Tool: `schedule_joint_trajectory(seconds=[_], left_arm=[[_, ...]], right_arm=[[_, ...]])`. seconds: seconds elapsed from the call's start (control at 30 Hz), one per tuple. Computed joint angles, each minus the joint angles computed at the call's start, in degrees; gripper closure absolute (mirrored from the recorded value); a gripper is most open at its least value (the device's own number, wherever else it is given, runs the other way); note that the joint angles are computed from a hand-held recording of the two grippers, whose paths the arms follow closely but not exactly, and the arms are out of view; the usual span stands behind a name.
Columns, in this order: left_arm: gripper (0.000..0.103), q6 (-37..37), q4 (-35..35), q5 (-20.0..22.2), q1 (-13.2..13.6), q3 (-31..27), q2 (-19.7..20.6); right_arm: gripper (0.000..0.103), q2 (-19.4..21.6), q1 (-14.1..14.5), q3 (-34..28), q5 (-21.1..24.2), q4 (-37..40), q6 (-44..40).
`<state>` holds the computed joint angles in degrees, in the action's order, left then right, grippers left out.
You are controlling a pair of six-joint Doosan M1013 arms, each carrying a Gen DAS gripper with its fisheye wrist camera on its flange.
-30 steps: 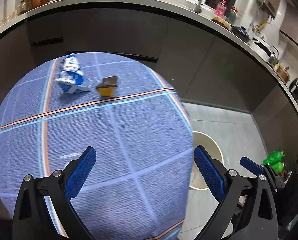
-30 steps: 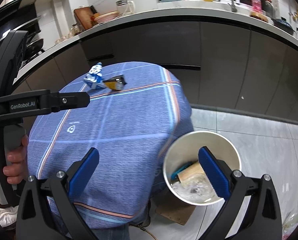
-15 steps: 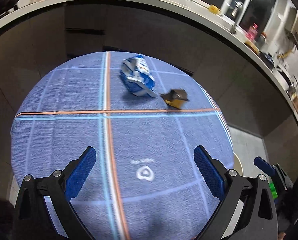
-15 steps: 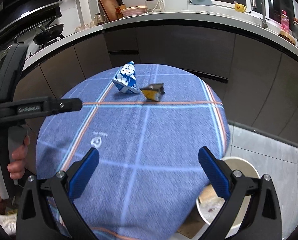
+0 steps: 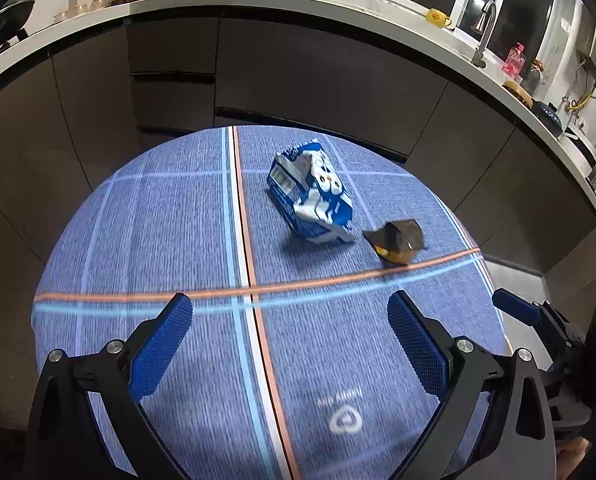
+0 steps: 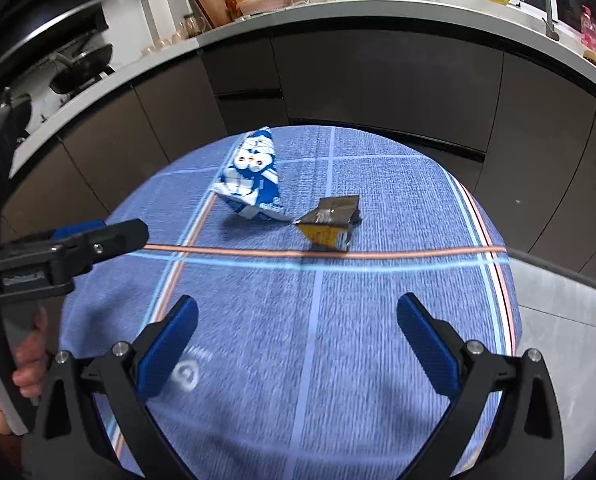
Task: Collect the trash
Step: 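Move both tools back over the table toward the snack bag and foil wrapper, then grasp the blue-white snack bag with the left tool while the right tool grasps the foil wrapper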
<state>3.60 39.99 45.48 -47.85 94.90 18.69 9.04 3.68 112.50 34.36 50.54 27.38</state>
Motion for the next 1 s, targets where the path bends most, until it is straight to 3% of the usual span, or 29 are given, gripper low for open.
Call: schedule_joint_trajectory(seconds=[0.13, 0.57, 0.77, 1.0], left_arm=[[0.009, 2.1, -1.5, -0.5, 1.6, -1.4, 1.4], [0.012, 9.4, -6.6, -3.2, 5.4, -5.3, 5.5], [0.018, 11.6, -9.1, -4.7, 6.8, -6.2, 6.6], [0.024, 14.1, -12.0, -7.2, 8.0, -6.7, 7.7]], right_arm=[[0.003, 2.8, 0.5, -2.5, 0.9, -0.5, 3.1], [0.005, 7.3, 3.6, -6.2, -3.3, -2.0, 5.3], [0.012, 8.9, 4.2, -7.6, -3.9, -3.5, 6.7], [0.031, 9.9, 4.2, -8.5, -4.1, -4.0, 7.9]])
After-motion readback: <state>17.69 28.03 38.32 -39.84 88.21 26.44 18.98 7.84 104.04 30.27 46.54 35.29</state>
